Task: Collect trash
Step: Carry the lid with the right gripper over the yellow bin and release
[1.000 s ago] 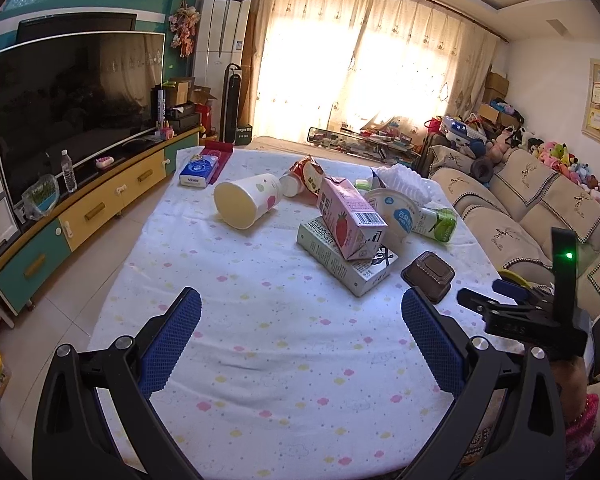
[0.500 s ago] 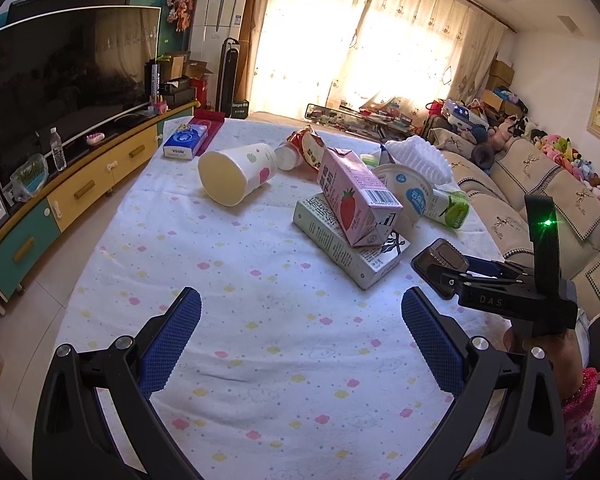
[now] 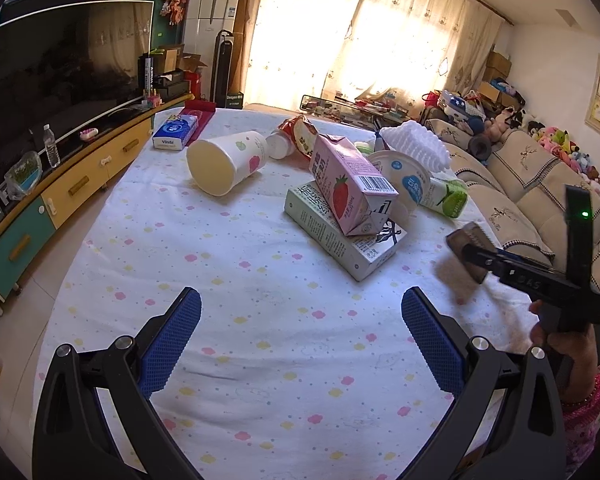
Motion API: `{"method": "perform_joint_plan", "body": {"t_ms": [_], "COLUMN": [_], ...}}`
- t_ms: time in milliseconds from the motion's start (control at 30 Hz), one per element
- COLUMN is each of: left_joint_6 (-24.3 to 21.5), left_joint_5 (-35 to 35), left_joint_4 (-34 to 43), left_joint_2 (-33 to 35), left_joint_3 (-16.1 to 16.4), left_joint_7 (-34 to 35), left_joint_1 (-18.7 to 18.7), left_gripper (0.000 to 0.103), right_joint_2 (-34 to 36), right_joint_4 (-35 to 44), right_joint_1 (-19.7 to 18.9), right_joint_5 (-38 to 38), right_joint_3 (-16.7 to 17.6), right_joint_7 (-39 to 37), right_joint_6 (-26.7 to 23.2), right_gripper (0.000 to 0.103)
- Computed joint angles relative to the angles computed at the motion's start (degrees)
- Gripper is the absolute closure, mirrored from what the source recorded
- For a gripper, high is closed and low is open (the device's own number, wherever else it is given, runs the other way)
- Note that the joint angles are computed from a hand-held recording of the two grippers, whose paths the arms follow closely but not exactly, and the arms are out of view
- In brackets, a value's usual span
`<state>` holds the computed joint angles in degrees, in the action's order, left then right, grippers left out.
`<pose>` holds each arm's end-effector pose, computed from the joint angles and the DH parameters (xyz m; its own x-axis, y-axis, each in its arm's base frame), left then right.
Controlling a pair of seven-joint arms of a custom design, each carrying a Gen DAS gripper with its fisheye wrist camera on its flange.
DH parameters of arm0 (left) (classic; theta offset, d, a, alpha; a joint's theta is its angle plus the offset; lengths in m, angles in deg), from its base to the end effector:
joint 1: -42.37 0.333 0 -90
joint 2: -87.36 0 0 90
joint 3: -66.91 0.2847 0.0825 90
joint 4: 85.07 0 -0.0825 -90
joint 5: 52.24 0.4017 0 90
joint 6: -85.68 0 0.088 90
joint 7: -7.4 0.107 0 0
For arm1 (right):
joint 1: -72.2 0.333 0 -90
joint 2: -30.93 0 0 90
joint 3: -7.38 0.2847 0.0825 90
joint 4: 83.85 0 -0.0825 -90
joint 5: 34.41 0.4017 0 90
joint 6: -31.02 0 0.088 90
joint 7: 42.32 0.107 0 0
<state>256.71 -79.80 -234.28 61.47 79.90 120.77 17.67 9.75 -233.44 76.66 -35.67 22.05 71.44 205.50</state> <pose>0.4642 -0.0615 0.4514 -0.2282 -0.9537 0.1959 -0.6839 0.0138 -0.7295 0.4521 0.1593 0.4266 0.0382 -0.9819 -0.1857 -0.7154 0.1028 -0.6911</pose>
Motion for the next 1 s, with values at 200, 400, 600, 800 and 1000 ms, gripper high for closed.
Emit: {"method": "perform_joint_plan", "body": {"t_ms": [200,400,600,800,1000], "left_joint_6": [-0.3,-0.6,-1.3,-2.7,-2.2], "left_joint_5": [0.1,0.5,1.6,1.1,0.8], "left_joint_4": [0.4,1.0,2.6,4.8,7.6], "left_joint_2": [0.3,1.2,3.1,5.4,8.9], "left_joint_3": [-0.8,-2.2,-4.6,-6.2,-8.8], "left_joint_7": [0.3,0.3,-0.8,-1.0,-1.0], "left_joint_1": [-0.5,-0.7,0.3,1.0,2.6], "left_gripper": [0.004,0.004,0.004,0.004,0.004], "right_joint_2": [-13.4,-21.3,-20.0,-18.3,-18.5], "right_joint_4": [-9.5,-15.6,-17.6,-17.8,-18.4], "right_joint_1": [-12.4,-20.5,-24.0,-25.6,-24.4], "right_joint_5": [-2.6,-6.4,-9.8,-13.1,-13.9], "right_joint_3": [7.5,8.7,5.7,5.3,4.4], "right_joint_7": [11.0,18.6,22.0,24.8,25.4], "right_joint_6": [-1.8,-8.0,-10.7,-10.4,-9.6], "right_gripper": [0.042,0.042,0.040,0.033,0.032]}}
